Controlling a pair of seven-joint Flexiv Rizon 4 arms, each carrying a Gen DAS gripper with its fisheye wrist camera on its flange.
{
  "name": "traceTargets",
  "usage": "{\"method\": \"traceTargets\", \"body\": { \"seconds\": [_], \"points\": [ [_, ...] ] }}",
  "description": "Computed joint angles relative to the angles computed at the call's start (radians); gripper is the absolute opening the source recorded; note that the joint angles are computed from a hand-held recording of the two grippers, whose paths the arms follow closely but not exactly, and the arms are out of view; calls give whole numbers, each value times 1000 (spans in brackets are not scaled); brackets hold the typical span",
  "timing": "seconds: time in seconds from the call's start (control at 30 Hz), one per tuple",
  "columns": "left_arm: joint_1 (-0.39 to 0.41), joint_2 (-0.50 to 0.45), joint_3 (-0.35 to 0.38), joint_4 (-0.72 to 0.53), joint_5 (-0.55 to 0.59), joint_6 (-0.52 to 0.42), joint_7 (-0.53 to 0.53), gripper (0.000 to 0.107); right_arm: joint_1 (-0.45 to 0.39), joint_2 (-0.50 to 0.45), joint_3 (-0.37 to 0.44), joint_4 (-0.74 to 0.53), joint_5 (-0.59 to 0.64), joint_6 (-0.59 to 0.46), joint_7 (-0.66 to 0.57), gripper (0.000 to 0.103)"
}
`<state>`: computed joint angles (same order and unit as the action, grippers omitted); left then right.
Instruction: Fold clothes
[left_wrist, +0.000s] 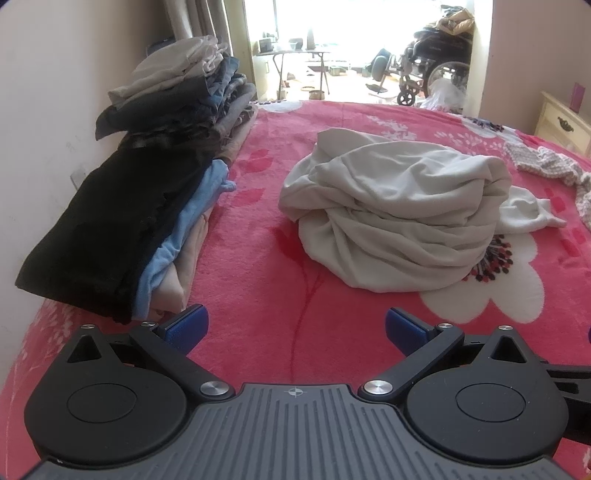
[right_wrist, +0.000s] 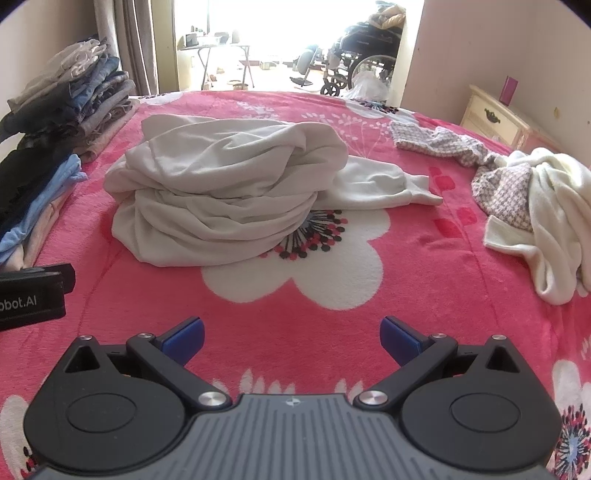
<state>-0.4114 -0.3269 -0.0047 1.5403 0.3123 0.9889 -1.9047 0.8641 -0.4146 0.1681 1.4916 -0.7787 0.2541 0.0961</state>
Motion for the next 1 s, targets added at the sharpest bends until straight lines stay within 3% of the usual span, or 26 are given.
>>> {"method": "traceTargets", "body": {
  "seconds": [0.2, 0.33, 0.47, 0.57, 0.63, 0.67, 0.73, 0.8, 0.87, 0.93, 1.0],
  "points": [
    [14, -37, -6, -10, -35, 31, 4, 103, -18, -11, -6, 8, 14, 17, -2, 103],
    [45, -68, -33, 7, -104, 109, 78, 103, -58, 15, -11, 87, -37, 156, -1, 103],
    [56, -124, -34, -2, -170, 192, 138, 103, -126, 66, -64, 230, -299, 426, 41, 103],
    [38, -184, 4, -42, -166, 273, 136, 103, -182, 58, -124, 244, -563, 532, 48, 103],
    [53, -231, -8, -76, -190, 347, 171, 103, -227, 45, -164, 229, -736, 609, 64, 103],
    [64, -257, -21, -94, -208, 385, 198, 103, -269, 27, -158, 202, -749, 657, 39, 103],
    [93, -310, -63, -139, -246, 450, 266, 103, -323, -19, -150, 141, -638, 712, -78, 103],
    [126, -371, -132, -214, -278, 452, 373, 103, -354, -60, -150, 91, -498, 735, -163, 103],
    [137, -440, -180, -316, -304, 405, 477, 101, -367, -103, -159, 41, -371, 733, -214, 102],
    [108, -505, -162, -433, -317, 309, 546, 100, -405, -148, -123, 0, -170, 745, -259, 101],
    [75, -564, -128, -546, -333, 205, 589, 86, -451, -195, -69, -59, 29, 734, -315, 92]
  ]
}}
